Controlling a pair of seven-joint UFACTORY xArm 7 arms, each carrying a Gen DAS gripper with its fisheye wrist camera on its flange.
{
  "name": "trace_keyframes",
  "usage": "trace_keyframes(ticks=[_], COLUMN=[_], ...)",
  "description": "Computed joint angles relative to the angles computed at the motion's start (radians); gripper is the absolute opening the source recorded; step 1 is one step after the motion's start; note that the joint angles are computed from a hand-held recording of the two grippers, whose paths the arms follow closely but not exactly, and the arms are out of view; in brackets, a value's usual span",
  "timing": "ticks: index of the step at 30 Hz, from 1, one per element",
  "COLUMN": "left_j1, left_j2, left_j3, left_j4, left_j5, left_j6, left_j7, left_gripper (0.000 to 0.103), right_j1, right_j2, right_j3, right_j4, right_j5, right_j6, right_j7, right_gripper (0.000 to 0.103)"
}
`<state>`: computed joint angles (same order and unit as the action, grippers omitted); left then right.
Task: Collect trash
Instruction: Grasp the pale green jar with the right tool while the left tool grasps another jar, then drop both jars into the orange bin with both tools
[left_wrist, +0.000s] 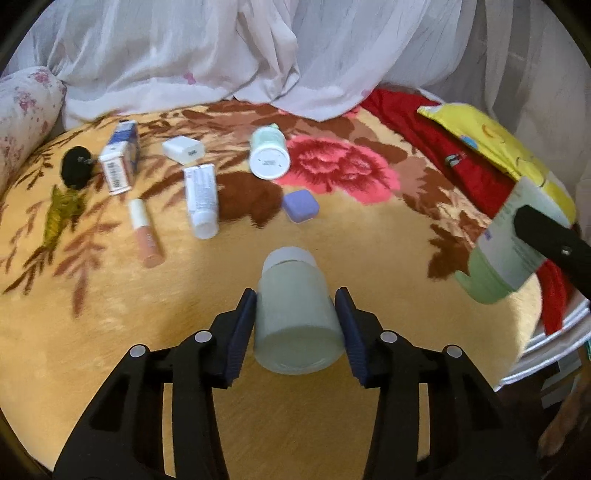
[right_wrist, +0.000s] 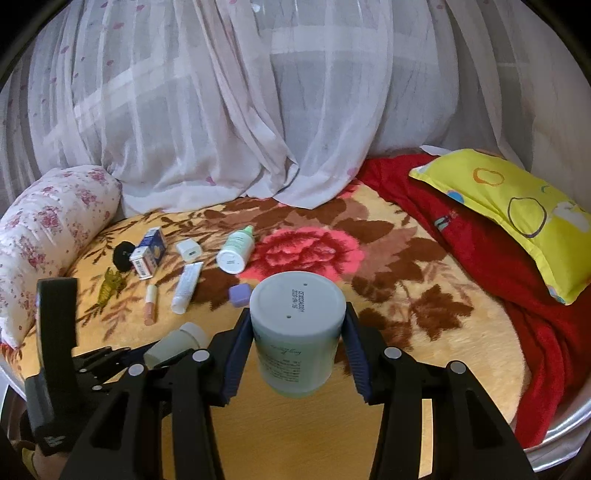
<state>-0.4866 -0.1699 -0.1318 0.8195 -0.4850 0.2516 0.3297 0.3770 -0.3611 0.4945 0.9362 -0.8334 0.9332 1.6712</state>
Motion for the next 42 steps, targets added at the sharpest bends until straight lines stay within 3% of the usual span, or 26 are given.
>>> trace_keyframes(ticks=[5, 14, 19, 28, 36, 42], left_j1=[-0.033, -0.016, 0.034, 0.163, 0.282, 0.333], left_j2=[-0.156, -0.398, -0.536, -0.760, -0.789, -0.774], left_j3=[0.079, 0.178, 0.214, 0.280, 0.304, 0.303], left_j4=[-0.093, -0.238, -0.312, -0.449, -0.498, -0.495], left_j5=[-0.085, -0.063, -0.005, 0.077, 0.120, 0.136], left_j6=[0.040, 0.148, 0.250, 0.487, 0.618, 0.691], left_j7=[0.127, 0.177, 0.200, 0.235, 0.261, 0.285], left_gripper=[0.042, 0.042, 0.041, 0.042, 0.042, 0.042], right_j1=[0.019, 0.124, 0.208, 0.376, 0.479, 0.528], right_j2=[0.042, 0.158, 0.218, 0.364, 0.493, 0.536], right_j3=[0.034, 0.032, 0.019, -0.024, -0.095, -0.145], right_j4=[0.066, 0.188, 0.256, 0.321, 0.317, 0.327], right_j5=[-0.030, -0.086, -0.111, -0.069, 0.064, 0.142], right_j6=[0.030, 0.084, 0.107, -0.013, -0.179, -0.238], right_j7=[0.002, 0.009, -0.011, -0.042, -0.061, -0.128], right_gripper=[0.047, 0.047, 0.047, 0.047, 0.047, 0.048])
